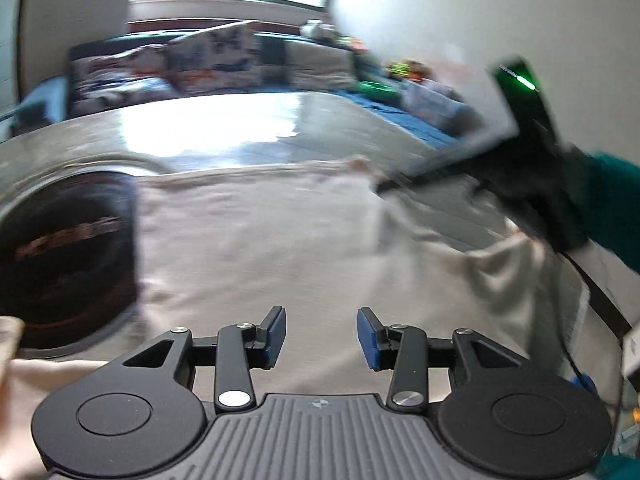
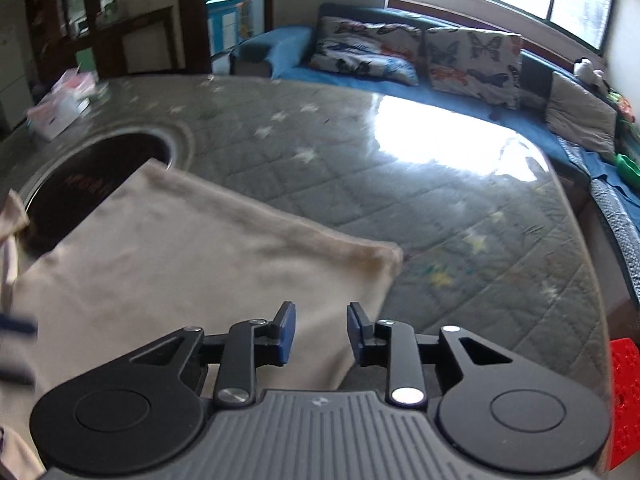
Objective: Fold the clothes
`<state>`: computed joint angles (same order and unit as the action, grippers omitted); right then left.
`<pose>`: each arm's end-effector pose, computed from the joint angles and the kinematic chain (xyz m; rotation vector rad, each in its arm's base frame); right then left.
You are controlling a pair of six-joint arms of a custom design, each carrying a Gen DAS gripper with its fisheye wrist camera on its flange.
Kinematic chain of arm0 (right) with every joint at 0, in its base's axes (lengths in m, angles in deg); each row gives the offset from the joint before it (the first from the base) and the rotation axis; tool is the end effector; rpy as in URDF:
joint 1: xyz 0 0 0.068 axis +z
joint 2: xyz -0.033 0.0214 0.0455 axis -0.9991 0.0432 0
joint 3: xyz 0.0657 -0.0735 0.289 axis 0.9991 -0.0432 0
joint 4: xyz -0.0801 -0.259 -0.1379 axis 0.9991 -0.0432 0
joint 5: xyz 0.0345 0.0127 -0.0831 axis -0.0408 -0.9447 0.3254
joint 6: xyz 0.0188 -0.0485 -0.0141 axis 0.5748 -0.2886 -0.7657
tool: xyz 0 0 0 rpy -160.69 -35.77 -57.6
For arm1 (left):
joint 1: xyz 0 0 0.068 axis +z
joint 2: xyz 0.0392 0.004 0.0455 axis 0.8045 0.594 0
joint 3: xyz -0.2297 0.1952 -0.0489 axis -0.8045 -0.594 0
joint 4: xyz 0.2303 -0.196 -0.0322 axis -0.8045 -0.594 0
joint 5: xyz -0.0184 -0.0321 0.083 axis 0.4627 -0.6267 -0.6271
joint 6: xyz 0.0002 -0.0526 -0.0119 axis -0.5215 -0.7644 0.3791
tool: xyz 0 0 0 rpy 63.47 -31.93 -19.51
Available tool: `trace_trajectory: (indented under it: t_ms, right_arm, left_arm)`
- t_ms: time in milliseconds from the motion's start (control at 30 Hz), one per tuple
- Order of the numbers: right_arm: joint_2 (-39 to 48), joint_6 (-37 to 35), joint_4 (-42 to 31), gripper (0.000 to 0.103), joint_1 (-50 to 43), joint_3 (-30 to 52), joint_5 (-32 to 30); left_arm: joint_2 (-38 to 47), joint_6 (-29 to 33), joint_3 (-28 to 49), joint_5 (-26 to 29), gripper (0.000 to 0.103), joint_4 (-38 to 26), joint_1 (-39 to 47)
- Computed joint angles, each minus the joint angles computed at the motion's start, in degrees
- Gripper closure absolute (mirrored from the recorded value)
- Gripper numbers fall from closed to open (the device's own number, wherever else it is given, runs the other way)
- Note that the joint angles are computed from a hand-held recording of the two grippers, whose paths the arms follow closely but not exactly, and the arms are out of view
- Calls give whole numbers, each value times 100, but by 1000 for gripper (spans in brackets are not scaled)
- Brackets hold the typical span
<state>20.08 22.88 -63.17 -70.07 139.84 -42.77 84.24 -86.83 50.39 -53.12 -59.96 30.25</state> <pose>0.3511 0.1149 0.1634 -0.6823 2.3903 0.1882 0.2267 -0.1028 0.1357 0.3554 2.3215 -0.4419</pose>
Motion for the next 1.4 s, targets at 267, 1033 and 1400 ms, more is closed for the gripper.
trace_trajectory:
  t_ms: [267,1033,1400]
  right_arm:
    - [-50,98,106,68,181,-201,102]
    - [-3108,-471,-437,56,2015,-2565,198]
    - [-4979,377,-869,55,1545,-3322,364]
  left_arm:
    - [-214,-86,322,-407,60,-867,591]
    - [-1855,407,-814,-2078,56,-1083,-1690]
    - [-1561,230,-772,-2374,56,-758,-2084]
